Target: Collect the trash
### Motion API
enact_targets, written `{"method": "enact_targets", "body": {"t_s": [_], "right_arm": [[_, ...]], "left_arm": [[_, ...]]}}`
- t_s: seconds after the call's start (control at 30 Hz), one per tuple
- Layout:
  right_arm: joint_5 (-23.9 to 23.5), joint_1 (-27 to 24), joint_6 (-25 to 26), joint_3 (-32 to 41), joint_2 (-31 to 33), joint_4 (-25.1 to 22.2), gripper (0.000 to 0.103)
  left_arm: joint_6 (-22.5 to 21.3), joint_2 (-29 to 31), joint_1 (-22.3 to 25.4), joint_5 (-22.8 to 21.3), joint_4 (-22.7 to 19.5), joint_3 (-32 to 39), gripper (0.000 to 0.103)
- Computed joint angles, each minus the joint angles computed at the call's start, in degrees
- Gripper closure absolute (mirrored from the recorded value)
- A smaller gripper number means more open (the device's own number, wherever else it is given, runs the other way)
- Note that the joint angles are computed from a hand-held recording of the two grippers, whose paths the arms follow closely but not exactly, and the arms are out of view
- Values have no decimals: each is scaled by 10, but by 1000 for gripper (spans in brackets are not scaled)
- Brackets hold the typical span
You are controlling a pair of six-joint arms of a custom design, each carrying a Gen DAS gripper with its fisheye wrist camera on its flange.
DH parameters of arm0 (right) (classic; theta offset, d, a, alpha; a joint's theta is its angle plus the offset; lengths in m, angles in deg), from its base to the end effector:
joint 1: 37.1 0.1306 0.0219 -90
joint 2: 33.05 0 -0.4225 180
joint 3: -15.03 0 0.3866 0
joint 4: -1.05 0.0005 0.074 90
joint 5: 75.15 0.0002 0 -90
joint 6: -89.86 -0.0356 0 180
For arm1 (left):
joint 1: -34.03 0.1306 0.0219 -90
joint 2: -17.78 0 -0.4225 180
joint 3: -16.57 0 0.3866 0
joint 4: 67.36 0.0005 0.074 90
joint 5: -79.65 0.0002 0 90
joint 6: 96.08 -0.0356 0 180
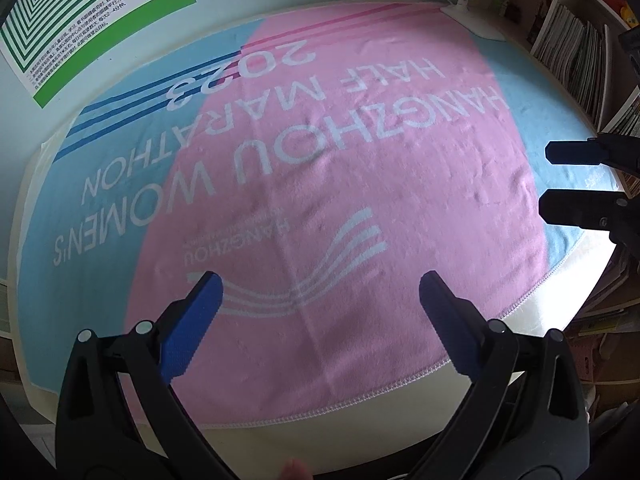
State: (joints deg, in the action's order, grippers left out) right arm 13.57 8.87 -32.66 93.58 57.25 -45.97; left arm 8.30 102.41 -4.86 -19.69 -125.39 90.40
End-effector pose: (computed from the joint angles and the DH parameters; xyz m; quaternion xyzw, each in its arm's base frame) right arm 0.3190 0.3304 0.3806 -0.1158 0.9561 0.1786 0.2016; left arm 0.3157 -0.2479 0.3770 0.1933 0.9606 -0.0105 0.1995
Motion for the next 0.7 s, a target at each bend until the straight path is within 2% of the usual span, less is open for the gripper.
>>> {"method": "enact_targets", "body": {"t_s": [0.7], "right_arm": [[-7, -8, 13, 2, -1, -2, 15]], "left_arm": [[7, 5, -5, -10, -1, 7, 7]]}}
